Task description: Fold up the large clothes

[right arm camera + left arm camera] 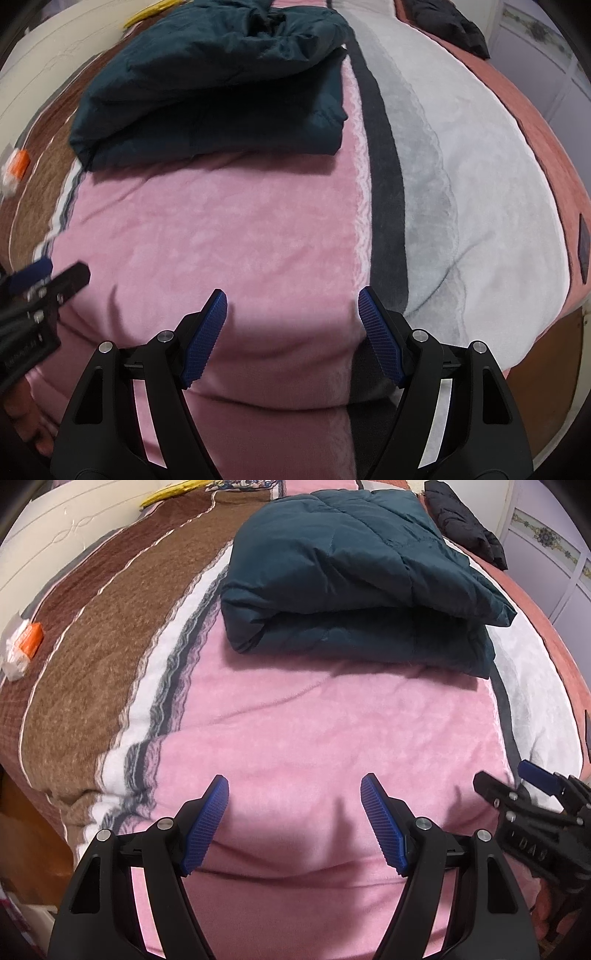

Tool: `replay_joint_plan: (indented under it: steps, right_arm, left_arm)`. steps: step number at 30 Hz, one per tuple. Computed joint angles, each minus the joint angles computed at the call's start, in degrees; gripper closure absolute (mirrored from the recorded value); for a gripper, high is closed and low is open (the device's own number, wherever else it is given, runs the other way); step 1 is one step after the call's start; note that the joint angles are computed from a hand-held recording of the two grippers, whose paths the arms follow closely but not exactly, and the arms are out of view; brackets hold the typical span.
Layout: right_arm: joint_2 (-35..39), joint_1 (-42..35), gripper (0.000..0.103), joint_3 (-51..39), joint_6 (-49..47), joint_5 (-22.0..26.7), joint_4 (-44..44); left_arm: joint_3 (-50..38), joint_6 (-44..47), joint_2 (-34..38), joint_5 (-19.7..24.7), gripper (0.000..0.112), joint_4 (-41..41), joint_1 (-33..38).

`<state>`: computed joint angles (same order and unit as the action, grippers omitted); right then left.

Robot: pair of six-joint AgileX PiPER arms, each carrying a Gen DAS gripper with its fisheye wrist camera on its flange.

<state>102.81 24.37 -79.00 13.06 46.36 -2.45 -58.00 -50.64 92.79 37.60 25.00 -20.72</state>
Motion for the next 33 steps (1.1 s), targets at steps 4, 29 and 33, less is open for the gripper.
replay_joint_plan:
  steps: [4, 29, 33]
  right_arm:
    - [3.19, -0.07, 0.028, -3.65, 3.64, -0.37, -3.1]
    - [8.46, -1.11, 0.005, -2.55, 1.9, -3.89, -1.49]
    - [7.78, -1.0, 0.005, -1.48, 2.19, -4.43, -1.66]
  left_arm:
    - [-2.29, 0.5, 1.81, -0.41, 0.04, -0.51, -0.1]
    - [-7.27, 10.55, 13.49, 1.52, 0.028, -11.94, 2.53]
    - [-6.87, 9.62, 13.29, 1.23, 0.027, -11.51, 1.88]
